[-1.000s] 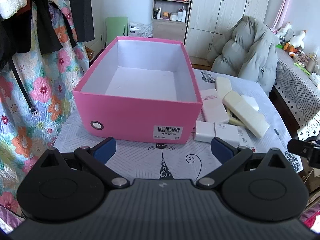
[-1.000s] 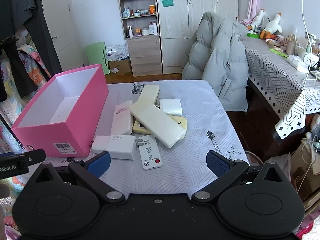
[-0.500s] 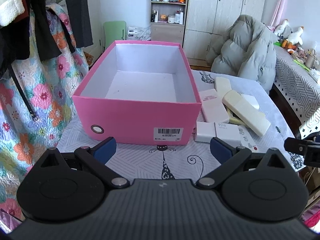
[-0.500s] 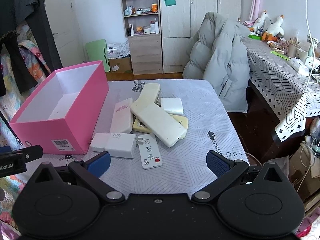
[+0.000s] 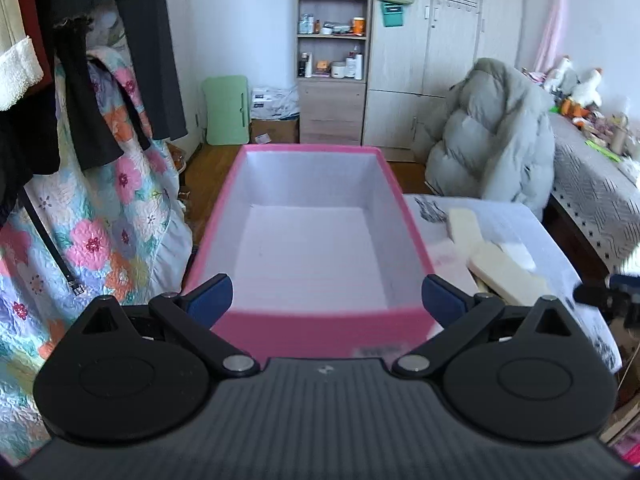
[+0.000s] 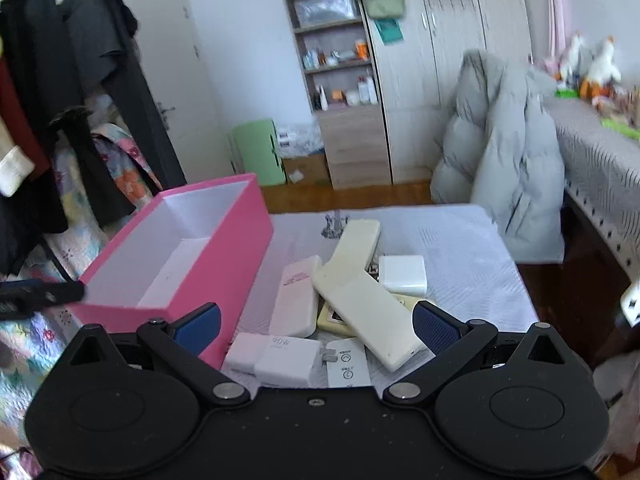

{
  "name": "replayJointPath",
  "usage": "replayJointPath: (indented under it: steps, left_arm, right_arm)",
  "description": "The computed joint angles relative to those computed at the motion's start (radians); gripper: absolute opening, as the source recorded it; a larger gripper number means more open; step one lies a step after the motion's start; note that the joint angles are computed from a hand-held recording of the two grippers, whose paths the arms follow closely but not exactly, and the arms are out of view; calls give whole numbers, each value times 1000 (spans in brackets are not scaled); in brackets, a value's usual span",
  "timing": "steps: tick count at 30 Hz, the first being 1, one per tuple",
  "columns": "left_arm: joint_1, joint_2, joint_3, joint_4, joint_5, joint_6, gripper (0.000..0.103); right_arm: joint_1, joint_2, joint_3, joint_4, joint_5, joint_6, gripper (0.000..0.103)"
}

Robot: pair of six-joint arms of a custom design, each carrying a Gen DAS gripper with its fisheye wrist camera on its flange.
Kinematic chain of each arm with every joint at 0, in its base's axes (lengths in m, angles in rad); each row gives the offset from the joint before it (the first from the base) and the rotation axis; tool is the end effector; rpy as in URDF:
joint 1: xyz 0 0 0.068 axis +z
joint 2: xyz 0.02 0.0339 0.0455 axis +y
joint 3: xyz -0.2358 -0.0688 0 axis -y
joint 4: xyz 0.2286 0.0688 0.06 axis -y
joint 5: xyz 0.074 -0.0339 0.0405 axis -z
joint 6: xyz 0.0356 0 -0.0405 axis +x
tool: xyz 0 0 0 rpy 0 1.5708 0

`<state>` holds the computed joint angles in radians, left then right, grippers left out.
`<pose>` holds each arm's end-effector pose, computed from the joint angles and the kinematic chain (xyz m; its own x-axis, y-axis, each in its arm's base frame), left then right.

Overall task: Organize rigid objects
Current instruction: 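Reach the right tool to the long cream remote and grasp it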

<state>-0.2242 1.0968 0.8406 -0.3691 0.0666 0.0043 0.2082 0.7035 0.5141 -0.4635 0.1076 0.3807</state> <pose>0.2310 -0.0551 0.2593 -0.5695 0.1343 -0.8109 0.2769 0.9602 -0.0355 0.1602 0.0299 0.2155 -0.5972 0.2514 -0.7617 0.1075 0.9661 0.2346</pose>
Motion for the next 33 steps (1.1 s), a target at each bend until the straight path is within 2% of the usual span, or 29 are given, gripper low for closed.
replayJointPath:
  steps: [5,7,8,9,11,15,18,21,23,27,29,31,32,33]
  left_arm:
    - [48,195,158,33,-47,106,101]
    - [66,279,211,57,-39,137,100]
    - [77,317,220,104,-18,142,100]
    - [82,357,236,129,-19,137,100]
    - [82,460,318,99,-63,121,98]
    - [98,602,432,104,-89,128,98]
    - [111,676,498,84,-105,130,90]
    - [124,758,573,35,-100,141,77]
    - [133,794,606,19,-96,153,71]
    - [160,835,656,-25,-46,126,71]
    - [164,851,665,-11,-62,122,71]
    - [160,854,647,26,-101,141,70]
    - [161,854,641,36,-94,148,59]
    - [160,843,619,57,-88,159,52]
  right_arm:
    - [-38,185,56,86,-62,-103,103]
    - [-96,279,85,114,-159,-152,103]
    - [-130,338,98,135,-209,-177,103]
    - [-146,386,110,145,-221,-182,103]
    - [-147,459,119,183,-186,-201,103]
    - [-142,540,120,269,-145,-264,102]
    - [-150,579,125,318,-153,-304,100]
    - [-153,634,156,337,-158,-378,96]
    - [-146,684,202,317,-151,-436,94]
    - [-131,807,330,217,-110,-504,92]
    - [-124,856,380,193,-82,-522,91]
    - [-135,897,422,174,-73,-526,86]
    - [-142,912,442,163,-75,-518,82]
    - [-152,940,482,113,-87,-524,59]
